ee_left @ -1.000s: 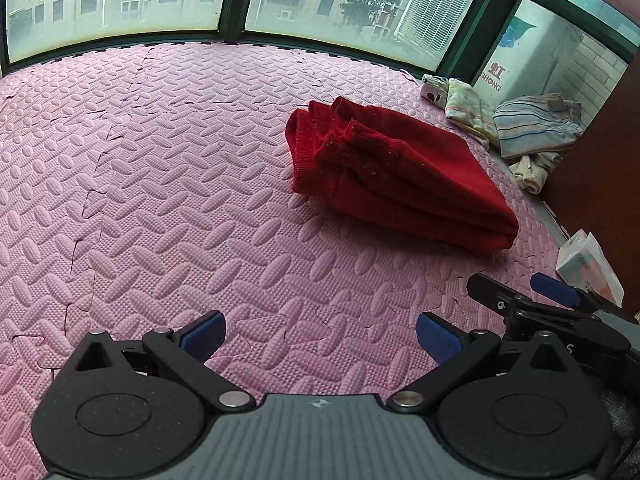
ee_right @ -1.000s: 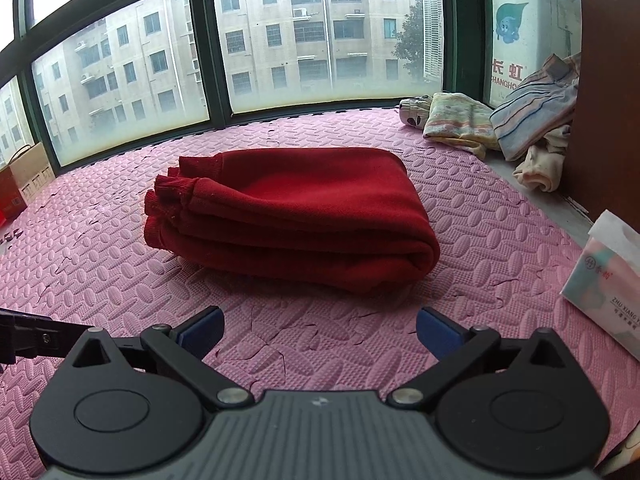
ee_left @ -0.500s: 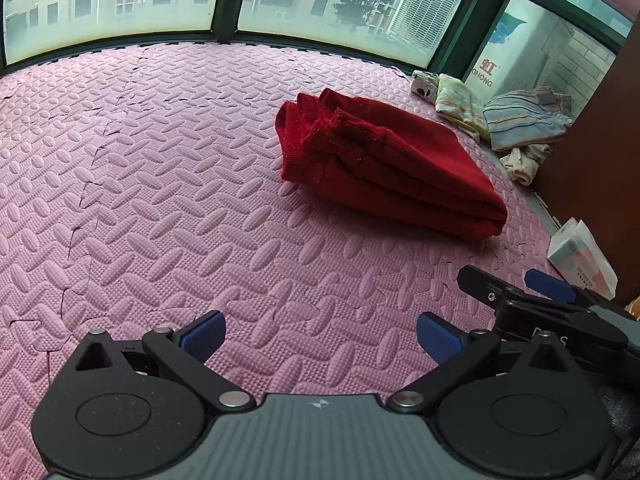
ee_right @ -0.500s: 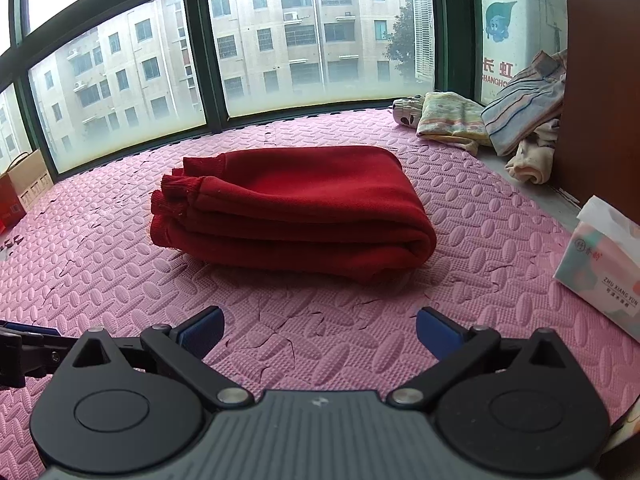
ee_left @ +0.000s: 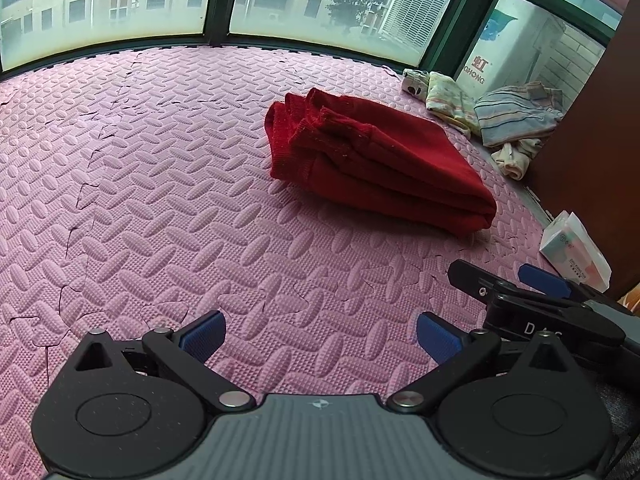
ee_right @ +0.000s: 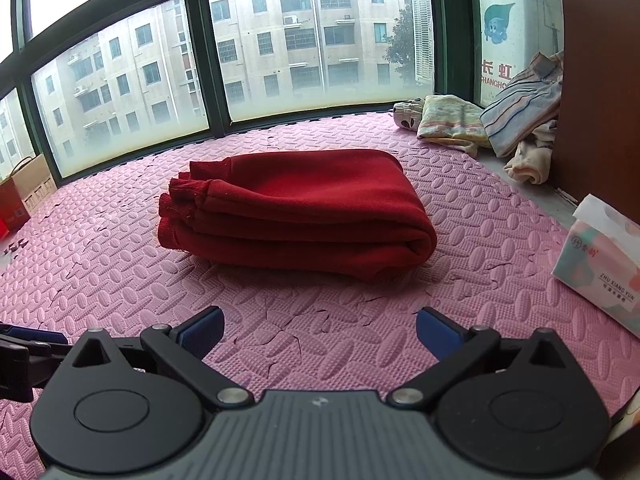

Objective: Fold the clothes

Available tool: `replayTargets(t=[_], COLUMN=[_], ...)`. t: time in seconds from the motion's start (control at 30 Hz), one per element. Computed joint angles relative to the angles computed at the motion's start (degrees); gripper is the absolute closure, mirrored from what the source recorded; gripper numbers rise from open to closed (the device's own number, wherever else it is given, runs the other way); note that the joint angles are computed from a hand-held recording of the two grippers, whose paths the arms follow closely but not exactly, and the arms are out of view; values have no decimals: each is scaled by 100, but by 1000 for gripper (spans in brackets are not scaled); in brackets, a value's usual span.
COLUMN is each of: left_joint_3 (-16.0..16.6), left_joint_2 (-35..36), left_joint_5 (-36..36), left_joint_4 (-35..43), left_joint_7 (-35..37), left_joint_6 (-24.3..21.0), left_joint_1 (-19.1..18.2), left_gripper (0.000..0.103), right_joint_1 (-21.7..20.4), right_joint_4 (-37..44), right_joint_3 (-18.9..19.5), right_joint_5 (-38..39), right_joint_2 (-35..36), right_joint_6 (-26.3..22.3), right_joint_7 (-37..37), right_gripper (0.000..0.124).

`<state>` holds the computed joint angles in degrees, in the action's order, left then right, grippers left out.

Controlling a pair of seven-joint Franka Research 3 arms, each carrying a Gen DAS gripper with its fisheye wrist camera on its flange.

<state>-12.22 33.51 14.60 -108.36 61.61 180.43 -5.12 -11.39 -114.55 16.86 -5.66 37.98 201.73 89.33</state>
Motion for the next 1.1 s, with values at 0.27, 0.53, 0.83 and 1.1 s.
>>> replayTargets(t=[0.27,0.53,0.83,1.1], left_joint_3=[-13,-107,-195,-240], left_joint_2=[-26,-5,52,133], left_joint_5=[29,22,-33,-90], left_joint_4=[-20,3,80,181], left_joint_7=[13,80,178,267], left_joint_6=[10,-23,-97,-217], left_joint_1=[-13,46,101,119], left_gripper=[0,0,0,0], right_joint_1=[-42,-77,-71,-46], right_joint_4=[-44,-39,10,102], right_joint_3=[27,47,45,49], right_joint_5=[-69,-125,-110,8], right_joint_2=[-20,-17,23,85], right_joint_6=[37,20,-34,-160], right_joint_7=[57,112,110,14], right_gripper=[21,21,21,21])
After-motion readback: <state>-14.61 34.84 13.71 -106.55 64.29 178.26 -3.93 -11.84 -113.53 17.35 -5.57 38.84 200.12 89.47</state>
